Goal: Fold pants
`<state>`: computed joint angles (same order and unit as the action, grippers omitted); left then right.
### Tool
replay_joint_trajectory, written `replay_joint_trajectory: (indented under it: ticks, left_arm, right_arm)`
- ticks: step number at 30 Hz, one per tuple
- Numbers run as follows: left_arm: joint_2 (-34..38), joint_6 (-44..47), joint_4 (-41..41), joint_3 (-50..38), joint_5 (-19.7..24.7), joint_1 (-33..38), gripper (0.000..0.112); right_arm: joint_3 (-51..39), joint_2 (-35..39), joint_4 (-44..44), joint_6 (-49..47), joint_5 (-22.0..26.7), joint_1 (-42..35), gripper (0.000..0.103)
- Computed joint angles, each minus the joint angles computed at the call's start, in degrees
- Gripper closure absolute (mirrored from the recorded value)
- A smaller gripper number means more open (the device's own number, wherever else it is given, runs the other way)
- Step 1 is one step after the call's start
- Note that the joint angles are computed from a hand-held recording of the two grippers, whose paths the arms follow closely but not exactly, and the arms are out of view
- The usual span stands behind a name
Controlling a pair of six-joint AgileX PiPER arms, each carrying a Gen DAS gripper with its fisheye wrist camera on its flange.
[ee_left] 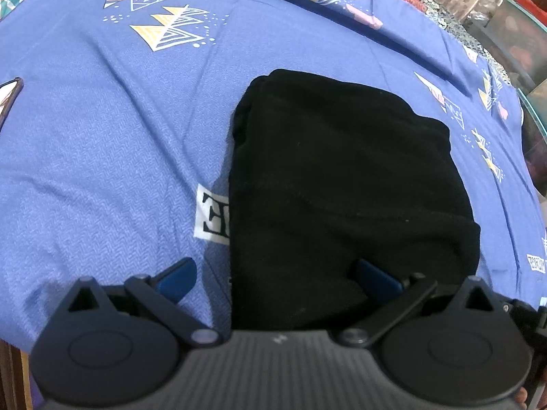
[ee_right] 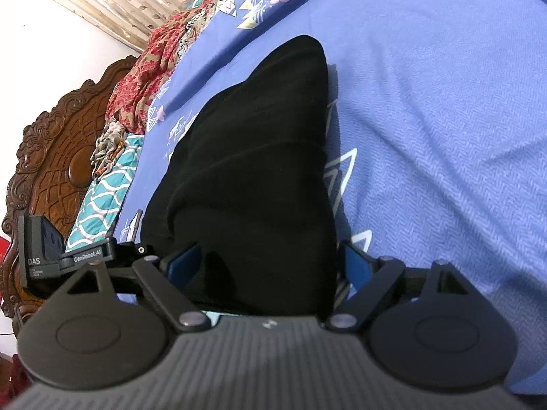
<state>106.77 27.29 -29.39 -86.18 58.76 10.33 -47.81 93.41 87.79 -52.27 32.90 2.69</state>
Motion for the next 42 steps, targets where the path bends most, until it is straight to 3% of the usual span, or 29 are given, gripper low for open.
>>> replay_joint_trajectory:
  ticks: [15, 37, 40, 42]
  left_arm:
    - [-0.45, 2.09, -2.23, 1.44, -0.32, 1.08, 0.009]
    - [-0.66, 2.59, -3.18, 2.00, -0.32, 1.18, 0.009]
    - [-0.62, 2.98, -3.60, 2.10, -0.23, 1.45, 0.009]
    - [-0.52, 3.15, -3.85, 1.99, -0.01, 1.69, 0.009]
  right_arm:
    - [-0.29, 0.27, -1.08, 0.29, 0.92, -0.99, 0.013]
    - [0.46, -0.31, 2.20, 0.78, -1.71, 1.93, 0.013]
    - [0.93, -0.59, 3.95, -0.38, -2.23, 2.68, 0.010]
    - [2.27, -0.21, 10.28, -6.42, -0.29, 2.48, 0.000]
